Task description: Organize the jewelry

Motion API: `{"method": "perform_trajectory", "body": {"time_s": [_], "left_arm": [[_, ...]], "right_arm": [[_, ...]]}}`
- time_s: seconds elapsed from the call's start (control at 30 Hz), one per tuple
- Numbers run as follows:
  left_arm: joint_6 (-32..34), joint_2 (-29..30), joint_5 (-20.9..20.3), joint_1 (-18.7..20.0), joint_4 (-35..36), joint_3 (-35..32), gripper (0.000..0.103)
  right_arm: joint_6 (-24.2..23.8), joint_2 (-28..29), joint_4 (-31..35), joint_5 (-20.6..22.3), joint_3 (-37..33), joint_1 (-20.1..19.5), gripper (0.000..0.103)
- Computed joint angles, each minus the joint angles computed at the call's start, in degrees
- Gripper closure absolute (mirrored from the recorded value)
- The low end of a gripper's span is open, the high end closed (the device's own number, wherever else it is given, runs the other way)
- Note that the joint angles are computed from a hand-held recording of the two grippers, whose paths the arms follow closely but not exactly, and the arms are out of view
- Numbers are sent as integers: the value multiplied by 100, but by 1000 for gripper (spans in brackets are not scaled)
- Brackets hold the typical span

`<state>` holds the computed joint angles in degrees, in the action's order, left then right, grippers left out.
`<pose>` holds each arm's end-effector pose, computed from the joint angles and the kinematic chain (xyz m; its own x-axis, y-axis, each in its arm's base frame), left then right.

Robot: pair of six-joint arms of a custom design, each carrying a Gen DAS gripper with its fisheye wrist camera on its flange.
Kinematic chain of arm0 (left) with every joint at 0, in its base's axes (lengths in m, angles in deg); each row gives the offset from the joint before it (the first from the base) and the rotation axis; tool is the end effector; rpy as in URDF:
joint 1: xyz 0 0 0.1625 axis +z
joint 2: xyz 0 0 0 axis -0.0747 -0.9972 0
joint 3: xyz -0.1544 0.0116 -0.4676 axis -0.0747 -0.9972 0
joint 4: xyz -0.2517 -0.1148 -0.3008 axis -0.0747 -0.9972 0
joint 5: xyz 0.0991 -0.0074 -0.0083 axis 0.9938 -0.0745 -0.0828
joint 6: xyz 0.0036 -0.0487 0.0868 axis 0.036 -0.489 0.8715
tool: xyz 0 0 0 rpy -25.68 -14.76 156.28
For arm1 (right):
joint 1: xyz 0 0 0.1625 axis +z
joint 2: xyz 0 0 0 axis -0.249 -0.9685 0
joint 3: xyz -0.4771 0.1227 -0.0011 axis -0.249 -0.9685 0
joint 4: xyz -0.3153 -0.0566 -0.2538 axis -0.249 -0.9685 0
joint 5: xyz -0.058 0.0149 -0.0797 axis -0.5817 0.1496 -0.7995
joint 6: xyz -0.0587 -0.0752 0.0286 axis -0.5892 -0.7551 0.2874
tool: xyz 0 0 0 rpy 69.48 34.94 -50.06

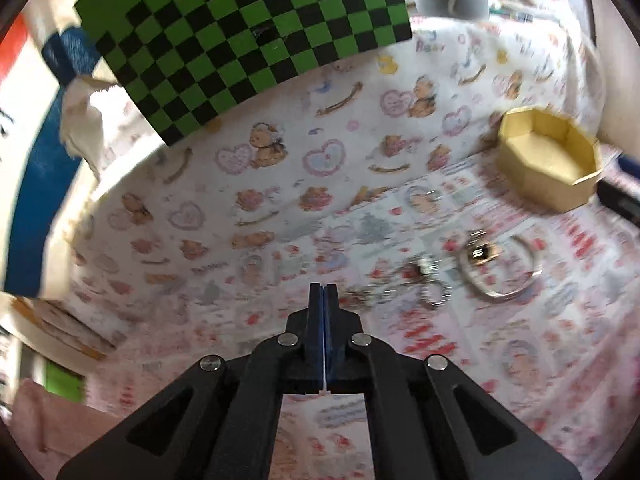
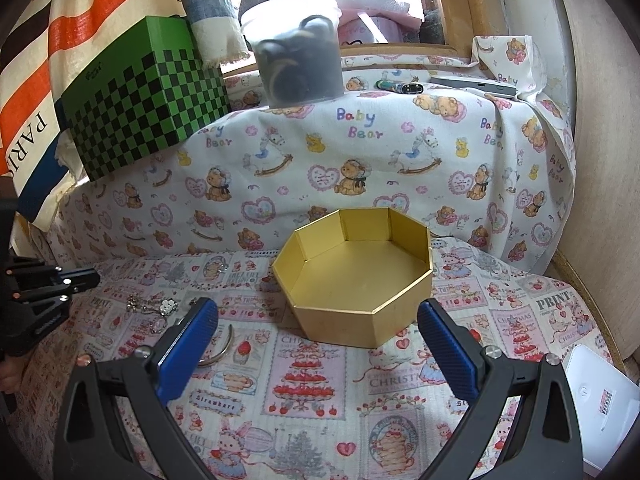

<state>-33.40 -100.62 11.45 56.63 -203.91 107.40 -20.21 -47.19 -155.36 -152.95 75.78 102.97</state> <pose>-0.3058 -0.7202 0.0404 -0.2891 0.6454 -0.7070 0.8946 0.4450 0.0404 0.0625 -0.5786 0.2335 -0.7469 0.4036 0.5283 -0.3173 0.4819 -0.8168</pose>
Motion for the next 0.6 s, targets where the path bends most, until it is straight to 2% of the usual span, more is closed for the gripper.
{"method": "perform_trajectory", "body": {"time_s": [0.13, 0.27, 0.37, 0.43, 0.47, 0.57, 0.6], "left_arm": [[-541, -44, -459, 140, 507, -151, 101], [-422, 112, -298, 176, 537, -130, 95], [-571, 132, -499, 260, 725, -180, 93], [-650, 184, -555, 301, 675, -224, 83], [-689, 212, -564, 319, 637, -250, 82], [-802, 268, -620, 375, 736, -350, 82], [-759, 284, -663, 393, 666, -360, 86]], "right_arm": [[26, -3, 25, -25, -3, -3, 3], [71, -16, 74, -24, -6, -10, 3], [92, -23, 135, -12, -13, -12, 3], [87, -14, 158, -15, -21, -8, 3], [74, -10, 157, -18, -21, -4, 3], [38, 7, 153, -43, -34, 4, 3], [45, 4, 168, -46, -36, 2, 3]]}}
